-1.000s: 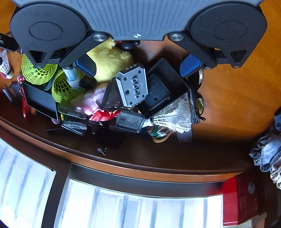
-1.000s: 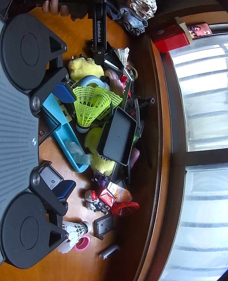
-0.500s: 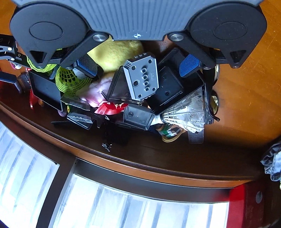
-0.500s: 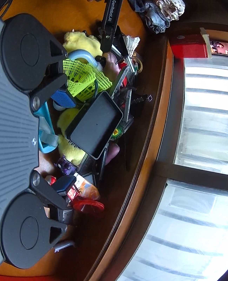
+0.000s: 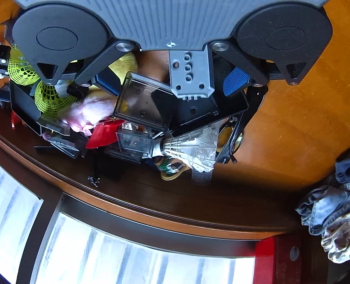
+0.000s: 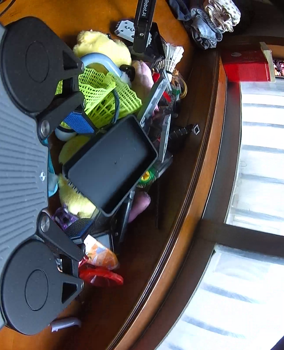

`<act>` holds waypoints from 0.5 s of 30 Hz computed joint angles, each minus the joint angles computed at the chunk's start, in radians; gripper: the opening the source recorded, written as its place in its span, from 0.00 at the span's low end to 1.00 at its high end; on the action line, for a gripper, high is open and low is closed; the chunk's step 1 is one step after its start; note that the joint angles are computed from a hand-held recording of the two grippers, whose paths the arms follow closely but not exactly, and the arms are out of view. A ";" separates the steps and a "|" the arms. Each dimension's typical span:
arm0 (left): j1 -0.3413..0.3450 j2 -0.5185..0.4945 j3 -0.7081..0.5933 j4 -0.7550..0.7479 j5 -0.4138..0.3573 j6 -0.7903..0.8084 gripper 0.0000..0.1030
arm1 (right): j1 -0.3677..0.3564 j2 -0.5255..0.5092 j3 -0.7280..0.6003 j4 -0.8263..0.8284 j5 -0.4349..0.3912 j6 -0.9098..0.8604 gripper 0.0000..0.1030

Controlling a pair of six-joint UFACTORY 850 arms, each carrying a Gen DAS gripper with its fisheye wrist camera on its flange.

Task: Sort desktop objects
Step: 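Lower the left tool onto the clear grey square plastic lid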

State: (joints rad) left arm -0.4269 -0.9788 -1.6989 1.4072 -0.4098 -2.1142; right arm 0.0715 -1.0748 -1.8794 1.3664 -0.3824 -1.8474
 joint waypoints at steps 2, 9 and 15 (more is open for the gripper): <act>0.000 0.009 0.016 -0.004 0.000 0.000 0.98 | 0.001 -0.002 -0.003 -0.012 -0.009 0.007 0.83; -0.021 0.050 0.085 0.009 -0.021 -0.019 0.98 | 0.004 0.003 0.004 -0.022 -0.013 0.003 0.83; -0.050 0.079 0.120 -0.017 -0.047 -0.003 0.99 | -0.004 0.007 0.012 -0.039 -0.012 0.026 0.83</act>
